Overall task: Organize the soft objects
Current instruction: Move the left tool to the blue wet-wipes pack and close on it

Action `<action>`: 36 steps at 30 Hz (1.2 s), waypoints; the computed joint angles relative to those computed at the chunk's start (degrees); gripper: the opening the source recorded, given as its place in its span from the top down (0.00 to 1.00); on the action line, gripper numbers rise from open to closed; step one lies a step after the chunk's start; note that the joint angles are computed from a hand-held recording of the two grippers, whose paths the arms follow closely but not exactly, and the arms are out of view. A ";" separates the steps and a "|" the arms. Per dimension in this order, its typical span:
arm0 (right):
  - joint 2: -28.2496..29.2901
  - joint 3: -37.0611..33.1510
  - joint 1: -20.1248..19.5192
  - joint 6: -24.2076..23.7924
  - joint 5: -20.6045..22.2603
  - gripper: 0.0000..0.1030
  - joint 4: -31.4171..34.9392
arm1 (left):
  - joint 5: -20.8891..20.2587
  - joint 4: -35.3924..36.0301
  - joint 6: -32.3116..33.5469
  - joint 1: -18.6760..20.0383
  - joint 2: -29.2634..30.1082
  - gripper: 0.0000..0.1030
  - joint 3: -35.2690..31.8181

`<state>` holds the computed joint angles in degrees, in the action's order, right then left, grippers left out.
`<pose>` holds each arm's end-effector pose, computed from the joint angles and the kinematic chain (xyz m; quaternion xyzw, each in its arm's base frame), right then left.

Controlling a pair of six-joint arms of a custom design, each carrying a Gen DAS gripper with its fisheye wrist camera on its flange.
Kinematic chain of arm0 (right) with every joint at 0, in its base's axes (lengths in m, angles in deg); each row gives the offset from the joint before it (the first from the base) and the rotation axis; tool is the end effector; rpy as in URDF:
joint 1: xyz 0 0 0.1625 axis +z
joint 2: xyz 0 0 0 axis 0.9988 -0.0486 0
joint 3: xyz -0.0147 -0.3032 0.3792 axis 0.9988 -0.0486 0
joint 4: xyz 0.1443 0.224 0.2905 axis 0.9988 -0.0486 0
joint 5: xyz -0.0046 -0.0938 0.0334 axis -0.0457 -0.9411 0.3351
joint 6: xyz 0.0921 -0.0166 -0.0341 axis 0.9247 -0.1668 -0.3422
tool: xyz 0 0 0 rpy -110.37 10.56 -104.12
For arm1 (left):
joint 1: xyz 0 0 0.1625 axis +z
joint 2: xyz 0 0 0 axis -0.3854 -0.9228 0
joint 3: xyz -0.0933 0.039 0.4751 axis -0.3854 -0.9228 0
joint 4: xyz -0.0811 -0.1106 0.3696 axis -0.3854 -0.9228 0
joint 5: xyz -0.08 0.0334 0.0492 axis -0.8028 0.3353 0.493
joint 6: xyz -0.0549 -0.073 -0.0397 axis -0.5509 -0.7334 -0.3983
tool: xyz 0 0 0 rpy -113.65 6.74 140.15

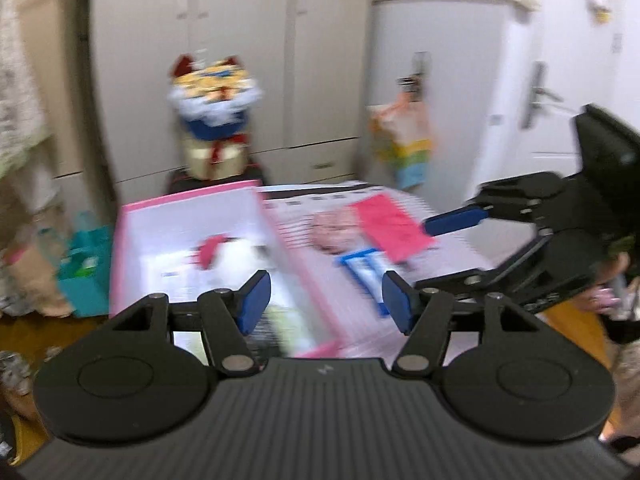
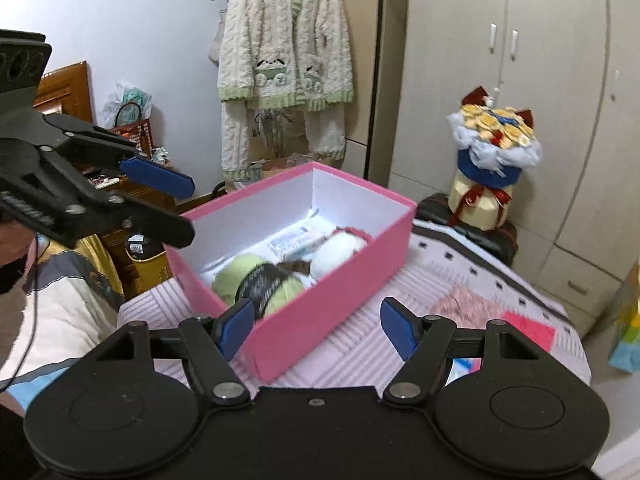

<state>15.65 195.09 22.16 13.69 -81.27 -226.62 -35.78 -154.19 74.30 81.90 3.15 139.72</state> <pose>0.2983 -0.5120 0.0568 0.4702 -0.8224 0.2733 0.1668 -0.0810 -0.4848 0.3153 0.3480 0.8461 -0.3514 0.1987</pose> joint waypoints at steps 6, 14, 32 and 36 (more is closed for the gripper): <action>-1.31 7.36 -0.95 1.38 -3.10 0.21 -8.49 | -0.89 -7.24 2.81 -2.89 4.88 0.41 3.57; -0.73 13.17 -4.82 0.52 0.27 0.18 -17.79 | -2.84 -7.42 1.31 -2.91 11.15 0.42 3.31; 9.85 4.05 -16.10 -3.22 5.65 0.18 -24.48 | -1.48 -17.38 -4.12 3.51 31.23 0.53 -8.57; 11.51 0.45 -16.77 -2.94 5.32 0.18 -21.85 | 1.08 -16.45 -6.94 4.43 34.09 0.53 -12.53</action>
<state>27.15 195.54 5.39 10.75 -75.94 -248.47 -34.70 -170.64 67.36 86.33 37.24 127.19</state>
